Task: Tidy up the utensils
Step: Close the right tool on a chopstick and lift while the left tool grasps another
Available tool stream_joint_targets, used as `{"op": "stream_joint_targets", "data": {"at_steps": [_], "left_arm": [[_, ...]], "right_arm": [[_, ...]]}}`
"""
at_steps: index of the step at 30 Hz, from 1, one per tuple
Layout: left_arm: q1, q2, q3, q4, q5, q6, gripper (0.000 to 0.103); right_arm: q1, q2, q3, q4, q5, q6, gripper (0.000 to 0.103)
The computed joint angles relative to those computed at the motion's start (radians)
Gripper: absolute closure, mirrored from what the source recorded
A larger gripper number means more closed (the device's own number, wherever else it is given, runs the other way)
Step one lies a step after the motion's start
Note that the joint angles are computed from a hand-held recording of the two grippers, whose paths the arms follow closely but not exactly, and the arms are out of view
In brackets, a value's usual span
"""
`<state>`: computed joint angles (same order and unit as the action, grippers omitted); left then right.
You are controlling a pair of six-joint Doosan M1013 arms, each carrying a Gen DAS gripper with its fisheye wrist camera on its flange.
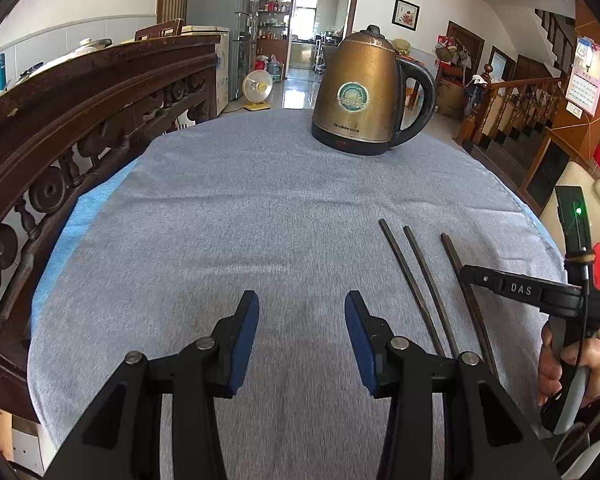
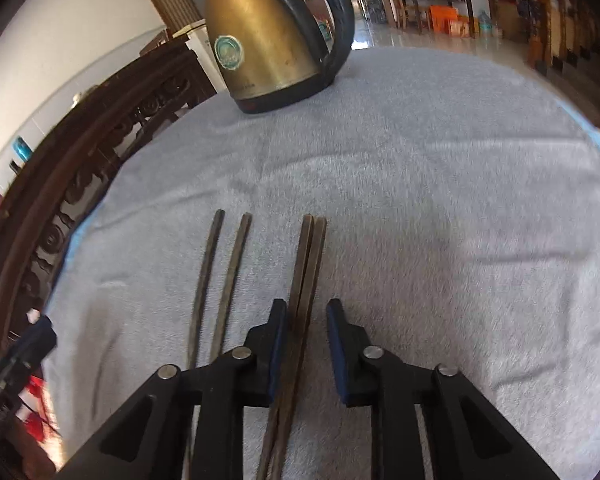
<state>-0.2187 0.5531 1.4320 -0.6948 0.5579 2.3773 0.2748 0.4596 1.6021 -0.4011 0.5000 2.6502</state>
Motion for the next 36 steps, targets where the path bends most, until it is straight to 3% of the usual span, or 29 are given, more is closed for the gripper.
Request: {"op": "stream_joint_targets", "data": {"at_steps": [6, 9, 12, 20, 27, 33, 36], "left_arm": [[-0.010, 0.026, -0.035, 0.035, 0.013, -0.020, 0.058], [-0.018, 0.047, -0.069, 0.031, 0.051, -0.018, 0.058], [-0.032, 0.079, -0.126, 0.045, 0.120, -0.029, 0.058], [-0.071, 0.200, -0.343, 0.154, 0.402, -0.188, 0.058], [-0.104, 0.284, -0.490, 0.260, 0.547, -0.358, 0.058], [-0.136, 0.305, -0.549, 0.359, 0.579, -0.401, 0.058], [-0.153, 0.299, -0.544, 0.425, 0.549, -0.401, 0.078]], "right_arm": [[-0.007, -0.008, 0.006, -0.065, 0.057, 0.063, 0.088], [-0.026, -0.019, 0.021, -0.007, 0.027, 0.063, 0.088], [-0.035, -0.009, -0.002, 0.053, 0.050, 0.005, 0.085], [-0.064, 0.035, -0.101, 0.199, 0.193, -0.136, 0.087], [-0.084, 0.071, -0.176, 0.281, 0.313, -0.244, 0.091], [-0.083, 0.126, -0.280, 0.278, 0.452, -0.331, 0.091], [-0.074, 0.146, -0.316, 0.247, 0.502, -0.355, 0.093]]}}
